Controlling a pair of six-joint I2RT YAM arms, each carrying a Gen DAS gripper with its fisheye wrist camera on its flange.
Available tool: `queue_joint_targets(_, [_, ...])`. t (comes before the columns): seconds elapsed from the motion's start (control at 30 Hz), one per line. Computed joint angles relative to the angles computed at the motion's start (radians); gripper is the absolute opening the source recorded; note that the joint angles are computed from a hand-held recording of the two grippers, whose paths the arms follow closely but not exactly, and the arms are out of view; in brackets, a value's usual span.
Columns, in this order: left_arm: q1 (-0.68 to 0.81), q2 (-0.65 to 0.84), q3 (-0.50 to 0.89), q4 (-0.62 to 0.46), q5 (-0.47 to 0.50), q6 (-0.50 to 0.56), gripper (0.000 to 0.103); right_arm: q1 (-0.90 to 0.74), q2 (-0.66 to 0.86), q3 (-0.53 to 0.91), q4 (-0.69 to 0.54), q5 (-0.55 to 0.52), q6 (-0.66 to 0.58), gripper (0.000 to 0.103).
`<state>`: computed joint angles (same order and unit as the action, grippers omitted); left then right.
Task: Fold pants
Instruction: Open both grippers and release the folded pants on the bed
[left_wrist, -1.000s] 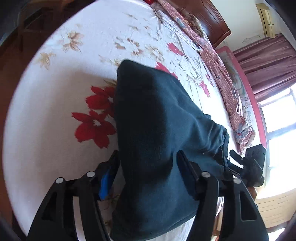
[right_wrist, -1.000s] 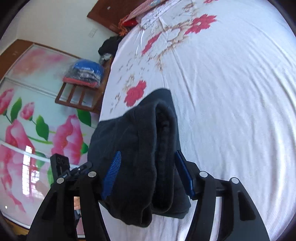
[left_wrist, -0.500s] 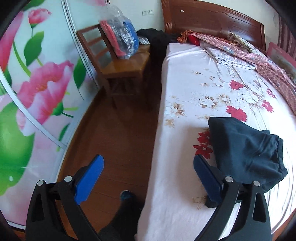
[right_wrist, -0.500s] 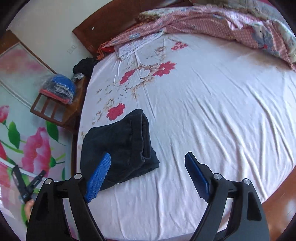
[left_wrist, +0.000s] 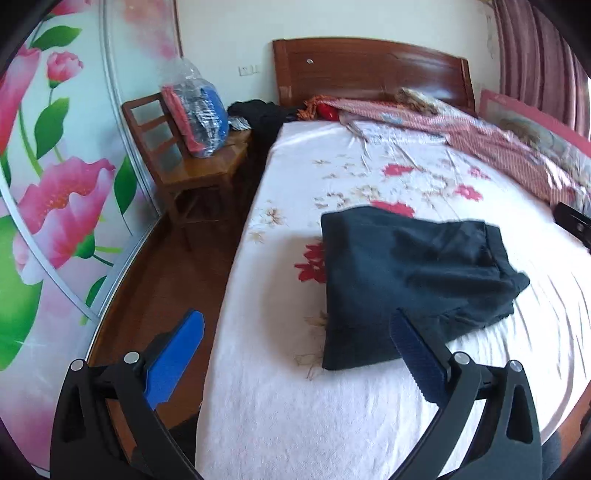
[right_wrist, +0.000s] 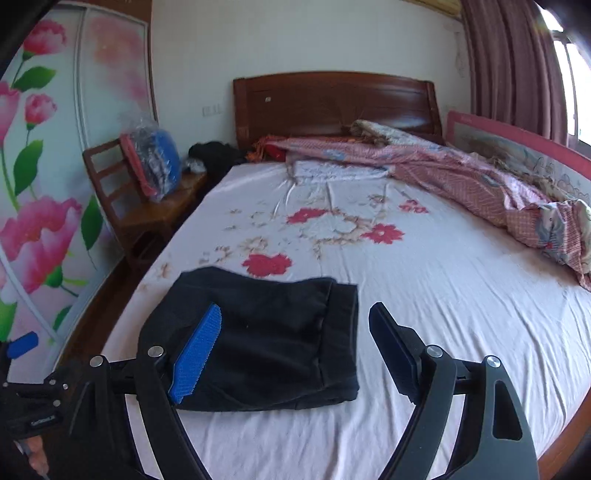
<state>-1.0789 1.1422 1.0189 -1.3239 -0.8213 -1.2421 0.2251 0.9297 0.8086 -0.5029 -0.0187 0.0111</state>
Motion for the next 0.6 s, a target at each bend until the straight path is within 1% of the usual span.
queue_joint_targets(0.03, [-0.004,0.009,-0.017,0.029,-0.012,0.014,0.101,0.017,0.048,-0.010,0.028,-0.008,-0.010,0.081])
queue_joint_targets(0.07, [0.015,0.001,-0.040,0.087,-0.005,0.079,0.101,0.030,0.094,-0.026,0.069,0.006,-0.021,0.072])
queue_joint_targets(0.1, [0.039,0.001,-0.048,0.125,0.015,0.136,0.101,0.035,0.128,-0.036,0.102,-0.019,-0.022,0.070])
queue_joint_targets(0.13, [0.043,0.012,-0.048,0.131,0.016,0.140,0.101,0.029,0.176,-0.037,0.131,-0.051,-0.025,0.070])
queue_joint_targets(0.17, [0.052,0.015,-0.049,0.132,0.013,0.139,0.101,0.042,0.226,-0.037,0.151,-0.005,-0.030,0.067])
queue_joint_targets(0.23, [0.073,-0.013,-0.064,0.164,0.040,0.167,0.101,0.051,0.309,-0.055,0.170,0.012,-0.052,0.061])
queue_joint_targets(0.27, [0.090,-0.033,-0.075,0.179,0.053,0.185,0.101,0.055,0.338,-0.090,0.197,0.052,-0.063,0.059])
queue_joint_targets(0.3, [0.101,-0.041,-0.084,0.184,0.056,0.188,0.101,0.024,0.350,-0.142,0.241,0.021,-0.079,0.059])
queue_joint_targets(0.37, [0.137,-0.066,-0.109,0.206,0.085,0.222,0.101,0.003,0.311,-0.264,0.360,0.020,-0.123,0.059])
queue_joint_targets(0.4, [0.156,-0.077,-0.125,0.218,0.100,0.237,0.101,0.002,0.299,-0.274,0.360,0.023,-0.121,0.059])
queue_joint_targets(0.5, [0.206,-0.093,-0.164,0.247,0.144,0.264,0.101,0.006,0.316,-0.170,0.251,0.007,-0.083,0.059])
queue_joint_targets(0.57, [0.216,-0.088,-0.170,0.246,0.152,0.261,0.101,-0.010,0.260,-0.118,0.202,-0.052,-0.057,0.059])
queue_joint_targets(0.6, [0.210,-0.085,-0.169,0.242,0.146,0.256,0.101,-0.015,0.228,-0.092,0.168,-0.062,-0.046,0.060])
